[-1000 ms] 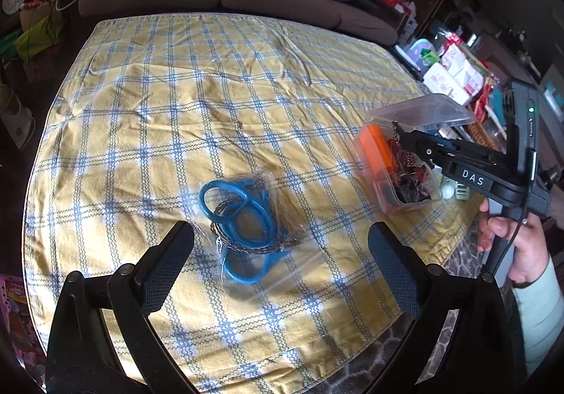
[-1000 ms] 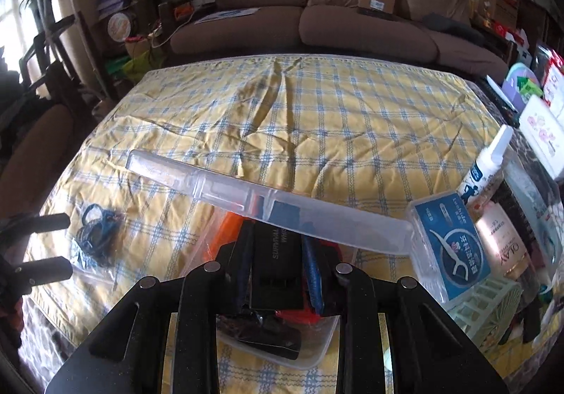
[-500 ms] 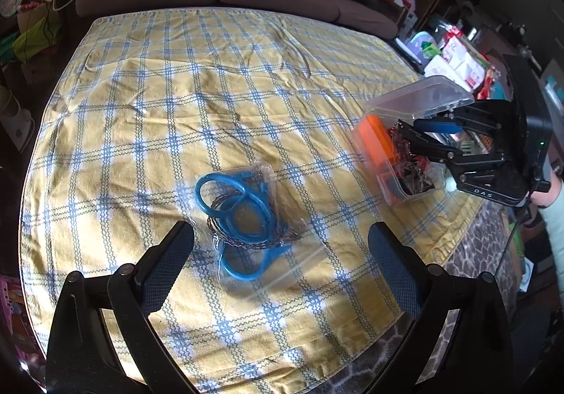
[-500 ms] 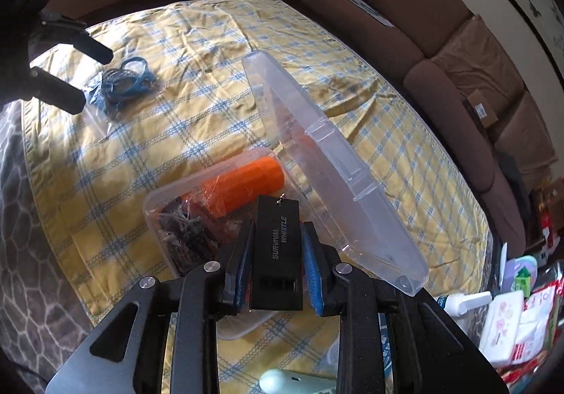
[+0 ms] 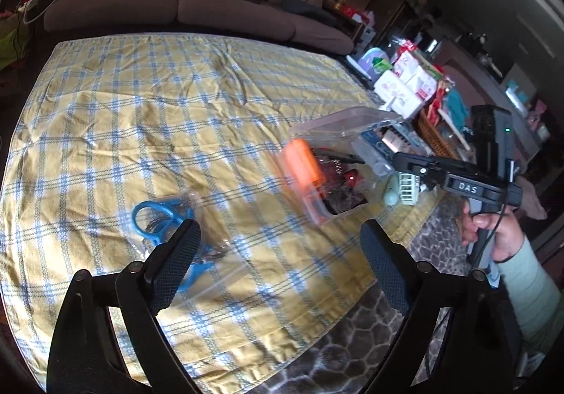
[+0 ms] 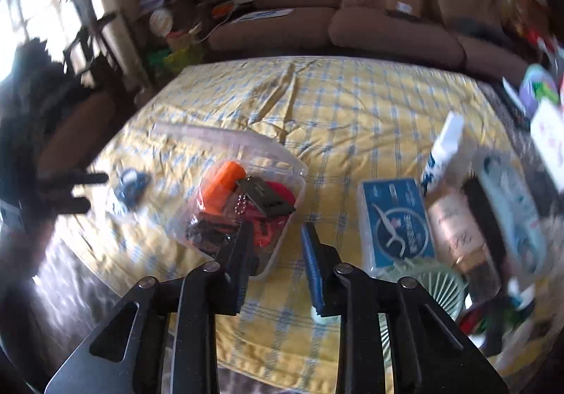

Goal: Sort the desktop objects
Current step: 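Carry the black whistle in the right tool to the clear box, then lower the black whistle into the clear box and open the right tool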

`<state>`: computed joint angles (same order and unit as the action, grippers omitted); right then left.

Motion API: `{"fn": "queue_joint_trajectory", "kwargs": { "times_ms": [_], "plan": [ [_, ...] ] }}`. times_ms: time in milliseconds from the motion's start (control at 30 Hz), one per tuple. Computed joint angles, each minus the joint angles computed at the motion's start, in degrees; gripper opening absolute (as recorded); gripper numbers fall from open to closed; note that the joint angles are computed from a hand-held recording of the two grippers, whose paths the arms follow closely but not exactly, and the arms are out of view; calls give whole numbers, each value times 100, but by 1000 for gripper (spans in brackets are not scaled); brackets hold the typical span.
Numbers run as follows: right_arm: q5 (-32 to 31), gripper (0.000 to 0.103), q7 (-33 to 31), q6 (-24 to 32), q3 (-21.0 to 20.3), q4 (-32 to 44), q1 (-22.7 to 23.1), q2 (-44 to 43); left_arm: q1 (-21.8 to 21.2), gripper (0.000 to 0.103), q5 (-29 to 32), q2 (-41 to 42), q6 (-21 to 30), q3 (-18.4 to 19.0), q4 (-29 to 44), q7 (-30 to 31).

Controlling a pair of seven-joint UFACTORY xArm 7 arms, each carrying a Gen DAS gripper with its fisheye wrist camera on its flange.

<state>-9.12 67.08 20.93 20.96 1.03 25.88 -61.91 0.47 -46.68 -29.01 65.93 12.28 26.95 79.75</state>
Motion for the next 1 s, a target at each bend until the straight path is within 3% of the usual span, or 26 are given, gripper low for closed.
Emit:
{"fn": "queue_joint_trajectory", "kwargs": {
  "times_ms": [133, 233, 333, 467, 533, 733, 800, 867, 933, 1000],
  "plan": [
    [-1, 14, 85, -696, -40, 106, -363, 534, -376, 80, -299, -470, -119, -340, -311, -24],
    [0, 13, -80, -1140, -88, 248, -529, 1148, -813, 65, -507, -347, -393, -651, -382, -248],
    [-11, 12, -253, -1585, -37, 304, -715, 1733, -1193, 60, -710, -139, -778, -858, -412, -342],
    [-52, 11, -381, -1726, 177, 356, -940, 1955, -1474, 60, -920, -32, -840, -826, -424, -276],
    [-45, 8, -449, -1768, 183, 351, -967, 2001, -1535, 52, -961, -99, -851, -827, -459, -188],
    [33, 7, -463, -2317, 437, 384, -1300, 2411, -1602, 51, -828, -7, -927, -884, -418, -175],
    [134, 7, -555, -2623, 129, 262, -1135, 2471, -1596, 51, -735, -138, -796, -832, -464, -124],
    [343, 8, -482, -2382, -15, 62, -1002, 1872, -1614, 51, -659, -294, -863, -860, -549, -109],
    [394, 8, -504, -1507, -137, 7, -835, 1089, -1663, 51, -623, -359, -778, -808, -567, -69],
    [426, 8, -589, -1093, -374, -27, -598, 788, -1750, 51, -640, -447, -612, -746, -579, 79]
  ]
}}
